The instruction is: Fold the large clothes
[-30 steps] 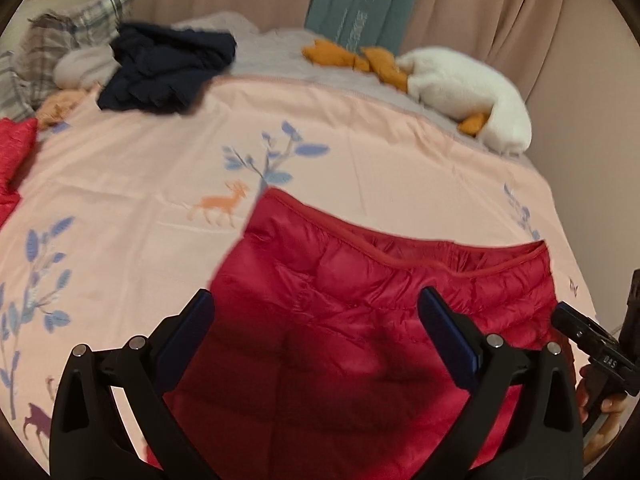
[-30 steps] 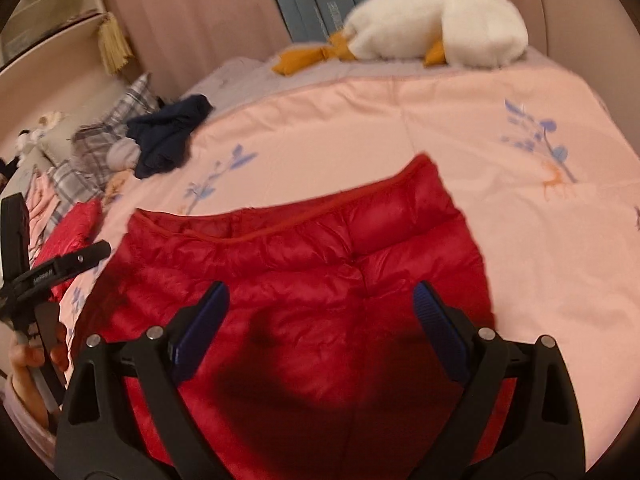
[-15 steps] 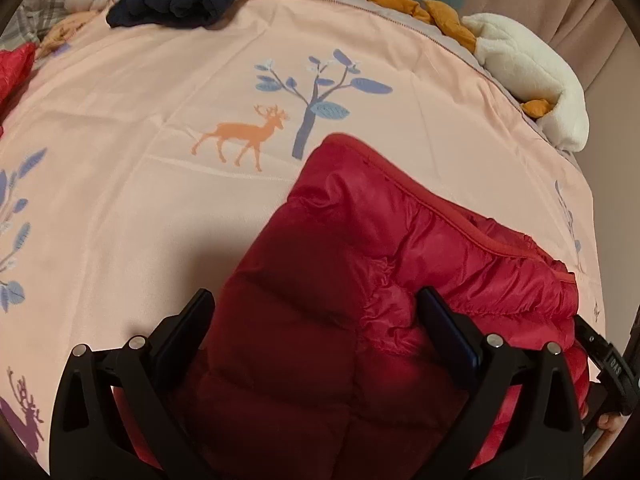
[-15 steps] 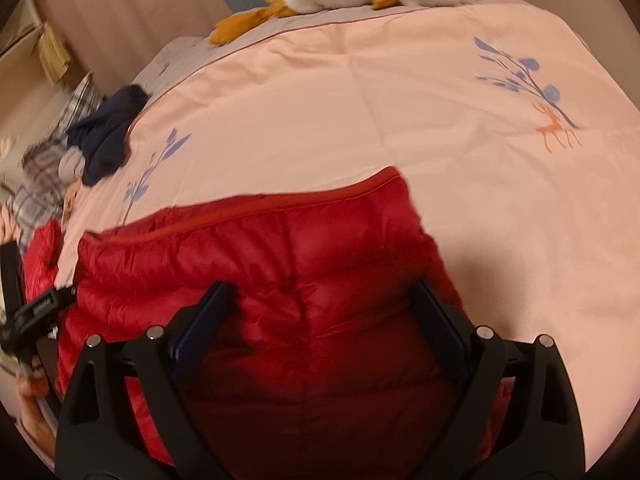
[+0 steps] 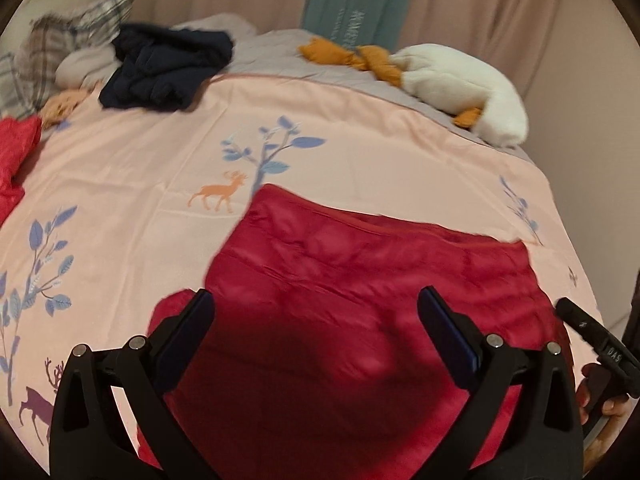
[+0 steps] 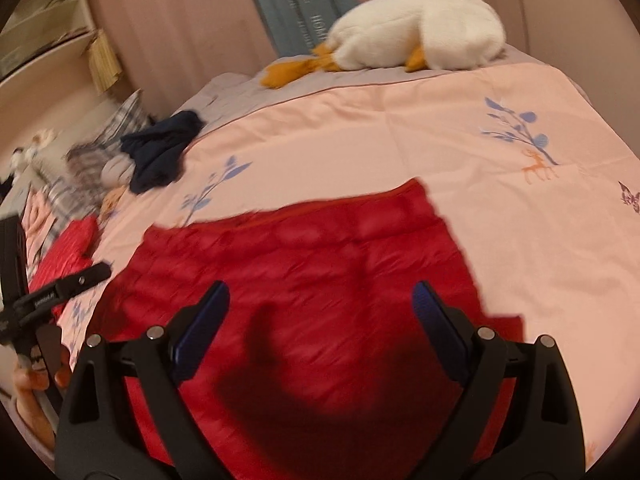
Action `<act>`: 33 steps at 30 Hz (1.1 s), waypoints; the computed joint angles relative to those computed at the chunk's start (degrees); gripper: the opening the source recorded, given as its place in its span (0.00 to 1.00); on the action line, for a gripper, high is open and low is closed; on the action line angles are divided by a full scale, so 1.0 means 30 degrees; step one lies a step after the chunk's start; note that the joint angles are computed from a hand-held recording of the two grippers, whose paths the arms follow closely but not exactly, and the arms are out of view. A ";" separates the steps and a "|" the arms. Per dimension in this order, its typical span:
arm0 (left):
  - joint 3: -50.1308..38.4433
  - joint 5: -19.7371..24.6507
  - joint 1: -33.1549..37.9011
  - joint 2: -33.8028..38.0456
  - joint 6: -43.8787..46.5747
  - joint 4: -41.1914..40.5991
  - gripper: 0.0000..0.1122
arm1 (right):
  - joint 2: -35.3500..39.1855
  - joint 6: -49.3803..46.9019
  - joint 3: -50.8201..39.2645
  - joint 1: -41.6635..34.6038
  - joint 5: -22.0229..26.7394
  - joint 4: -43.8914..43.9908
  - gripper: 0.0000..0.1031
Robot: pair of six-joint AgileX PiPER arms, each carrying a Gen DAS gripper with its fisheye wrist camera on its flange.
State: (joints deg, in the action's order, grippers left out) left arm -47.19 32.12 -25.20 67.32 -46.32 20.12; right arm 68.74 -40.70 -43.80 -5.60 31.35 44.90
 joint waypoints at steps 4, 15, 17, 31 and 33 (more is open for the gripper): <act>0.0467 0.0940 -0.3037 -0.0469 -0.3954 0.3734 0.90 | -0.1181 0.2656 0.1081 0.2713 -0.1557 -0.2552 0.91; 0.2471 0.1077 -0.5992 0.0891 -0.9496 0.8274 0.90 | -0.1236 0.9603 0.2577 0.5887 -0.3956 -1.0233 0.93; 0.2454 0.1176 -0.6075 0.0961 -0.9563 0.8389 0.90 | -0.1448 0.9046 0.2624 0.5320 -0.3656 -0.9748 0.93; 0.4441 0.5334 -0.8849 -0.3236 -1.0963 0.8900 0.90 | -0.6158 0.0875 0.4547 -0.1960 -0.0049 -0.2039 0.93; 0.4614 0.6092 -1.0254 -0.3738 -1.2102 0.9239 0.90 | -0.7592 0.1628 0.5167 -0.1035 0.0097 -0.2575 0.93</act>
State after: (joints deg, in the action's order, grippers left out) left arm -33.35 50.40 -55.96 56.11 -82.63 47.84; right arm 45.96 -35.82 -28.30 -8.70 31.64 37.18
